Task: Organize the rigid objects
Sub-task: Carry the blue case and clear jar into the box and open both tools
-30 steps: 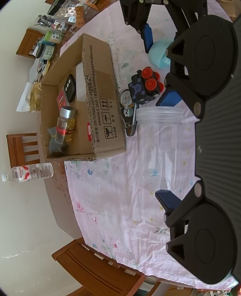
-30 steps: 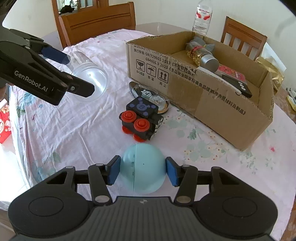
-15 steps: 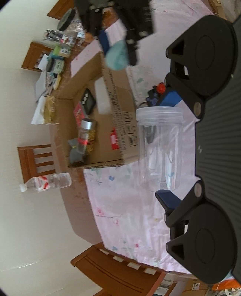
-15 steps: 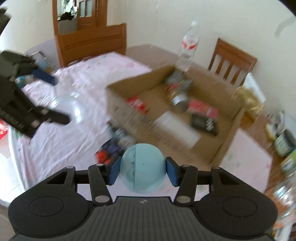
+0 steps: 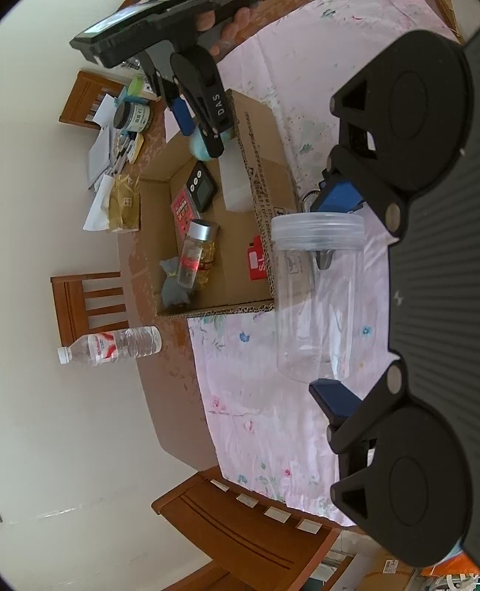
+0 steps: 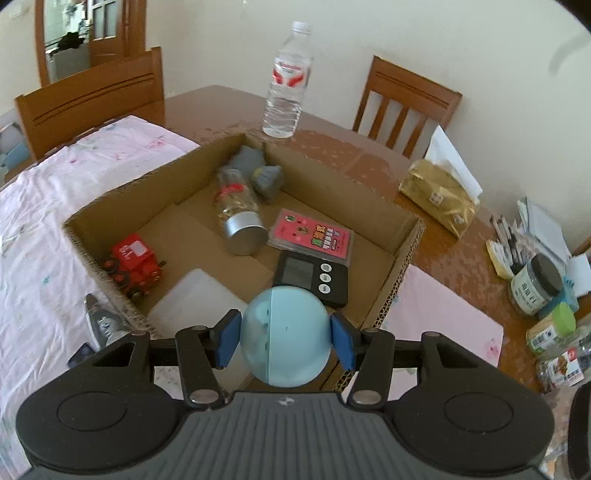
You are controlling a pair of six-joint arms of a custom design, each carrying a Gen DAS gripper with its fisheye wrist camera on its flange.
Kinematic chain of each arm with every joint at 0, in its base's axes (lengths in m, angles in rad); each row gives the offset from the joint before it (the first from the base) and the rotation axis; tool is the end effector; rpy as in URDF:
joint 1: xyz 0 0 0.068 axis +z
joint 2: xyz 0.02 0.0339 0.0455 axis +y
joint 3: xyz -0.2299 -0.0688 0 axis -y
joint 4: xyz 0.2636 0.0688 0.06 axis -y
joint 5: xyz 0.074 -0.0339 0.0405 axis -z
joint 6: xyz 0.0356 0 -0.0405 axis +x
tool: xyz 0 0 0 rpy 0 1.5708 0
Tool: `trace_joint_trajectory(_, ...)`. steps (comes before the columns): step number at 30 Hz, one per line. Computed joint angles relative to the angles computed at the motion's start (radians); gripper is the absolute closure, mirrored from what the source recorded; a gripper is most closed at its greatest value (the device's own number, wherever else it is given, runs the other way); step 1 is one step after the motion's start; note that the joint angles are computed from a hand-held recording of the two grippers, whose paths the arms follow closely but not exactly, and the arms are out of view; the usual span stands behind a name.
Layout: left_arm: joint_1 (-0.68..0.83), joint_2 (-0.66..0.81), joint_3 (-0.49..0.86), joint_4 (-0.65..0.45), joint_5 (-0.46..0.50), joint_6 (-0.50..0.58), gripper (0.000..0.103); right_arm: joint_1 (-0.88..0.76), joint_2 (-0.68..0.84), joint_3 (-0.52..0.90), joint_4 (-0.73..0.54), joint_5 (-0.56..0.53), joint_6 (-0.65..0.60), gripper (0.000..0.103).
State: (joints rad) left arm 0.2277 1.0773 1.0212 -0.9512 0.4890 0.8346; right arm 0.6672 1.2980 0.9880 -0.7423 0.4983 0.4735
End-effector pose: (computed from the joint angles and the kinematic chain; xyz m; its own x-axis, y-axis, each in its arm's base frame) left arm 0.2317 0.0365 0.2720 -0.5195 0.5511 -0.6529 0.6406 0.7569 0.1292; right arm 0.2301 0.1596 0.2202 -0.7703 -0.0968 -0.6303 -0.0070 0.9896 -0.1435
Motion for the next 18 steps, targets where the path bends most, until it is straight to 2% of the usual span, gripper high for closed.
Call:
trace_joint_trajectory(1, -0.001, 0.001, 0.001, 0.0, -0.001, 0.003, 0.01, 0.001, -0.004, -0.003, 0.005, 0.012, 0.003, 0.023)
trace_joint_trajectory(2, -0.001, 0.001, 0.001, 0.002, -0.002, 0.005, 0.01, 0.008, -0.011, -0.009, 0.013, 0.033, 0.011, 0.006)
trace_joint_trajectory(3, -0.003, 0.004, 0.003, 0.004, -0.003, 0.005, 0.01, 0.013, -0.025, -0.017, 0.023, 0.045, 0.017, 0.0)
trace_joint_trajectory(6, -0.013, 0.018, 0.014, 0.006, -0.004, 0.003, 0.01, 0.009, -0.051, -0.012, 0.012, 0.016, 0.039, 0.0)
trace_joint_trajectory(10, -0.042, 0.038, 0.032, 0.015, 0.003, -0.005, 0.01, 0.052, -0.078, -0.003, -0.037, 0.046, 0.09, 0.0)
trace_joint_trajectory(18, -0.161, 0.104, 0.086, 0.065, 0.008, -0.064, 0.01, 0.174, -0.137, -0.007, -0.147, 0.069, 0.269, 0.0)
